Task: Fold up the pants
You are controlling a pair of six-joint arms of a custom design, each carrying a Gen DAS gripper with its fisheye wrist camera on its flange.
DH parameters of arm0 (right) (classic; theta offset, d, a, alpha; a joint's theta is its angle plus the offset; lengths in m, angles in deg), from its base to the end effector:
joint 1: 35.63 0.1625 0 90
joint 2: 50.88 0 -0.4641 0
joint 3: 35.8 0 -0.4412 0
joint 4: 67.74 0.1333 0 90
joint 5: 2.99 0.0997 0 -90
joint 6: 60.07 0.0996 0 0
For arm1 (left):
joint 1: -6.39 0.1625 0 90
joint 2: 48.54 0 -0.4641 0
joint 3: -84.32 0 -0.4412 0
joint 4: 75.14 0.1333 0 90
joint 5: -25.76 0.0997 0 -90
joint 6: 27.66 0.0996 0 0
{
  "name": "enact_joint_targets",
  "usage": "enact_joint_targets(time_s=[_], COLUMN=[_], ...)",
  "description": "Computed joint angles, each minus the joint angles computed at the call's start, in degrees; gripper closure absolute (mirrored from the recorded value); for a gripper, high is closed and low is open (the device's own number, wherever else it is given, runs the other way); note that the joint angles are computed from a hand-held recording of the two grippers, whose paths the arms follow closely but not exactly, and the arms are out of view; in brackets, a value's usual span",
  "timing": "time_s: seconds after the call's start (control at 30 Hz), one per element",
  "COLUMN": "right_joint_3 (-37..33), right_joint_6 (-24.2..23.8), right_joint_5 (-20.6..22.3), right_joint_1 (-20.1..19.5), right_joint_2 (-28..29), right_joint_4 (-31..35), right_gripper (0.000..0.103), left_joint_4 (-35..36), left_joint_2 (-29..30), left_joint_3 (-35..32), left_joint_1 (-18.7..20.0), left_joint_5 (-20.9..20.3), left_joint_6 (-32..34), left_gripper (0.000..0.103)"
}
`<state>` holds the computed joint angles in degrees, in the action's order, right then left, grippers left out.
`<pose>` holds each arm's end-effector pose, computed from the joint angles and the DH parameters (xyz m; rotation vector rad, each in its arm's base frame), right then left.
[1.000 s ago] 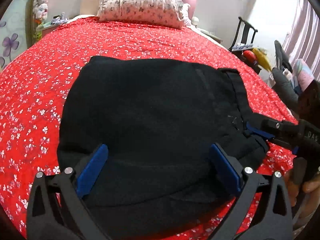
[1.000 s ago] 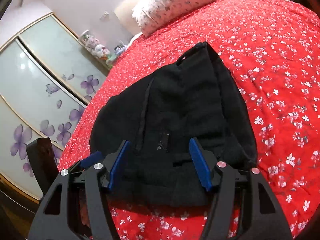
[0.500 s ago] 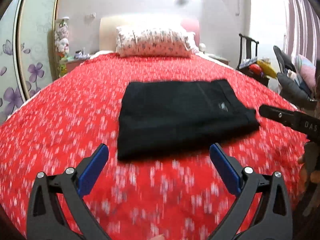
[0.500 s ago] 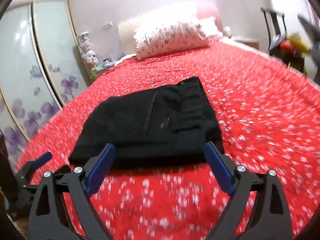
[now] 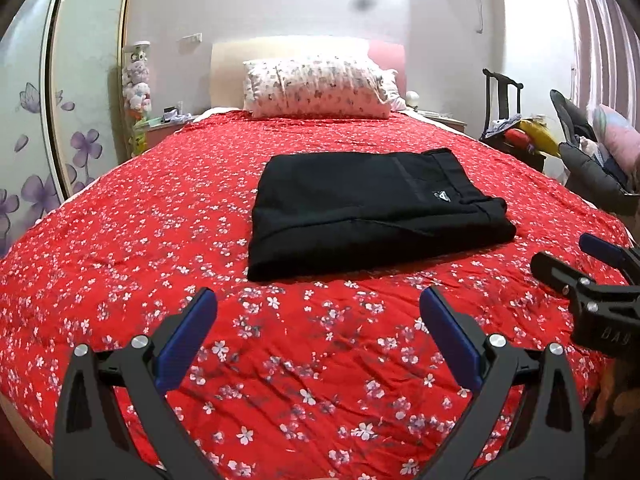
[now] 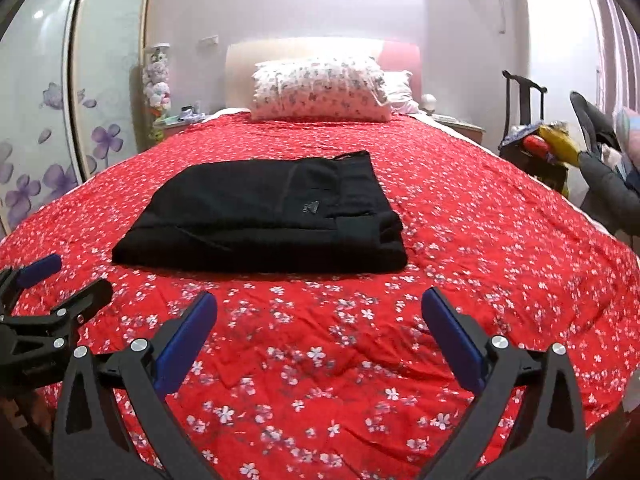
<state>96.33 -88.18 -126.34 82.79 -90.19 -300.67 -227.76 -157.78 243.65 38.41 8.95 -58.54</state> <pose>0.2905 -0.3717 0.0390 0.8237 -2.2276 1.1014 -0.0769 -0.3178 0.2558 0.3187 2.0376 -1.2296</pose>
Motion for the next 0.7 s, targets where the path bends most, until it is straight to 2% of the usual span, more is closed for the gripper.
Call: enact_joint_targets(time_s=[0.13, 0.37, 0.7], right_joint_3=[0.22, 0.04, -2.62], right_joint_6=[2.51, 0.91, -6.61], right_joint_5=[0.13, 0.58, -5.49], right_joint_1=[-0.86, -0.54, 1.85], right_joint_2=[-0.50, 0.24, 4.31], right_joint_4=[1.25, 1.07, -4.43], right_gripper=[0.001, 0.001, 0.001], left_joint_4=[0.08, -1.68, -1.70], left_joint_2=[1.10, 2.87, 4.20], left_joint_3=[-0.07, -0.31, -0.71], left_joint_1=[0.23, 0.87, 1.86], left_joint_5=[0.50, -0.22, 0.20], left_joint_6=[0.28, 0.79, 0.15], left_gripper=[0.002, 0.002, 0.002])
